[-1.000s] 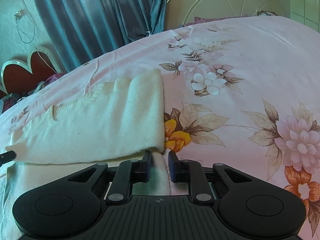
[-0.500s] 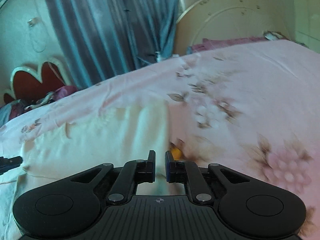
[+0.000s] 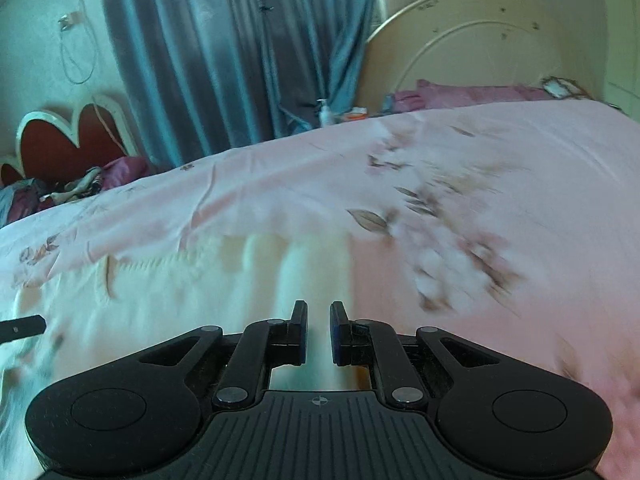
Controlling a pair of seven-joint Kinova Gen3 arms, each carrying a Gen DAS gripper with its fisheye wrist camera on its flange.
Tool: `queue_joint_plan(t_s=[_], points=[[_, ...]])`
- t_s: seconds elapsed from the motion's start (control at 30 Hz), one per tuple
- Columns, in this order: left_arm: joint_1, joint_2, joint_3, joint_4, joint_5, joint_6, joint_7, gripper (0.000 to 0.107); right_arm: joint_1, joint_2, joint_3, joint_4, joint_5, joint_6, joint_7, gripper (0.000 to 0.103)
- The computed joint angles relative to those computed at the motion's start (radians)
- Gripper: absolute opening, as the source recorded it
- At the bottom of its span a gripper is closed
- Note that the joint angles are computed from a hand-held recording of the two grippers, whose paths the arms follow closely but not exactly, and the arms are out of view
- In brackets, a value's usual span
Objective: Fold small clothes
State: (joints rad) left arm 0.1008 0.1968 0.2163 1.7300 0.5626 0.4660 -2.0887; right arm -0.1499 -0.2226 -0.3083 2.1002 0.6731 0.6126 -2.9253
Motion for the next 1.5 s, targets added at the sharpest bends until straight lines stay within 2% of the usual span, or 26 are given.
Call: queue_joint_plan(t_s=[0.07, 0.1, 0.17, 0.27, 0.33, 0.4, 0.47, 0.53, 0.7, 0.8, 0.93, 1.0, 1.1, 1.17, 1.2, 1.23, 1.27, 1.3, 1.33, 1.37, 1.4, 1.43, 1.5], points=[[0.044, 0.033, -0.035, -0.042, -0.072, 0.023, 0.073, 0.049, 0.058, 0.071, -0.004, -0.032, -0.022, -0.022, 0.066, 0.009], [0.046, 0.045, -0.035, -0.053, -0.100, 0.027, 0.101, 0.049, 0.103, 0.111, -0.023, -0.051, -0.028, -0.008, 0.087, 0.009], [0.074, 0.064, -0.060, -0.087, -0.177, 0.056, 0.175, 0.049, 0.137, 0.140, -0.021, -0.078, -0.045, 0.016, 0.100, 0.009], [0.105, 0.067, -0.077, -0.103, -0.248, 0.061, 0.237, 0.049, 0.100, 0.145, 0.045, -0.096, -0.092, 0.022, 0.183, 0.009], [0.062, 0.039, -0.030, -0.071, -0.214, 0.035, 0.209, 0.049, 0.098, 0.119, 0.032, -0.098, -0.094, 0.048, 0.183, 0.009], [0.020, 0.011, 0.017, -0.027, -0.175, 0.003, 0.167, 0.051, 0.090, 0.066, 0.010, -0.071, -0.087, 0.035, 0.169, 0.009], [0.051, 0.011, -0.010, -0.021, -0.201, 0.024, 0.186, 0.055, 0.068, 0.049, -0.003, -0.059, -0.114, 0.044, 0.189, 0.009], [0.102, -0.008, -0.052, 0.011, -0.244, 0.006, 0.233, 0.055, 0.047, 0.060, -0.028, -0.056, -0.130, 0.092, 0.176, 0.009], [0.056, -0.087, -0.020, 0.099, -0.157, -0.008, 0.172, 0.056, 0.042, -0.046, -0.158, -0.011, -0.095, 0.171, 0.043, 0.009], [0.082, -0.102, -0.037, 0.130, -0.180, -0.030, 0.184, 0.056, 0.000, -0.031, -0.178, -0.010, -0.100, 0.228, 0.014, 0.009], [0.053, -0.124, -0.053, 0.143, -0.096, 0.005, 0.142, 0.057, -0.005, -0.065, -0.194, -0.038, -0.102, 0.273, -0.014, 0.009], [0.034, -0.157, -0.069, 0.181, -0.038, -0.004, 0.096, 0.057, -0.026, -0.066, -0.174, -0.056, -0.140, 0.305, 0.019, 0.009], [0.014, -0.234, -0.124, 0.250, 0.041, -0.039, 0.032, 0.063, -0.036, -0.114, -0.174, -0.054, -0.151, 0.320, -0.009, 0.009], [-0.008, -0.275, -0.178, 0.288, 0.062, -0.064, 0.032, 0.072, -0.027, -0.142, -0.184, -0.050, -0.160, 0.307, -0.018, 0.009], [-0.026, -0.287, -0.202, 0.296, 0.049, -0.067, 0.057, 0.074, -0.024, -0.142, -0.196, -0.055, -0.156, 0.310, -0.018, 0.010], [-0.053, -0.294, -0.221, 0.300, 0.041, -0.065, 0.074, 0.078, -0.017, -0.140, -0.218, -0.059, -0.142, 0.313, -0.029, 0.022], [-0.099, -0.299, -0.223, 0.303, 0.026, -0.066, 0.096, 0.085, 0.004, -0.138, -0.256, -0.062, -0.122, 0.318, -0.056, 0.038], [-0.145, -0.301, -0.216, 0.307, 0.022, -0.074, 0.104, 0.086, 0.011, -0.131, -0.289, -0.064, -0.090, 0.323, -0.094, 0.075], [-0.185, -0.300, -0.225, 0.309, 0.035, -0.081, 0.099, 0.087, 0.018, -0.127, -0.314, -0.065, -0.068, 0.321, -0.116, 0.080], [-0.205, -0.296, -0.251, 0.305, 0.063, -0.074, 0.084, 0.084, 0.018, -0.118, -0.327, -0.074, -0.061, 0.324, -0.123, 0.079], [-0.208, -0.288, -0.295, 0.300, 0.104, -0.066, 0.064, 0.082, 0.024, -0.116, -0.333, -0.076, -0.066, 0.314, -0.123, 0.074], [-0.215, -0.271, -0.341, 0.287, 0.145, -0.045, 0.057, 0.079, 0.013, -0.104, -0.326, -0.084, -0.070, 0.310, -0.127, 0.060], [-0.217, -0.236, -0.434, 0.262, 0.226, 0.008, 0.038, 0.072, -0.061, -0.065, -0.288, -0.100, -0.041, 0.338, -0.180, 0.044]])
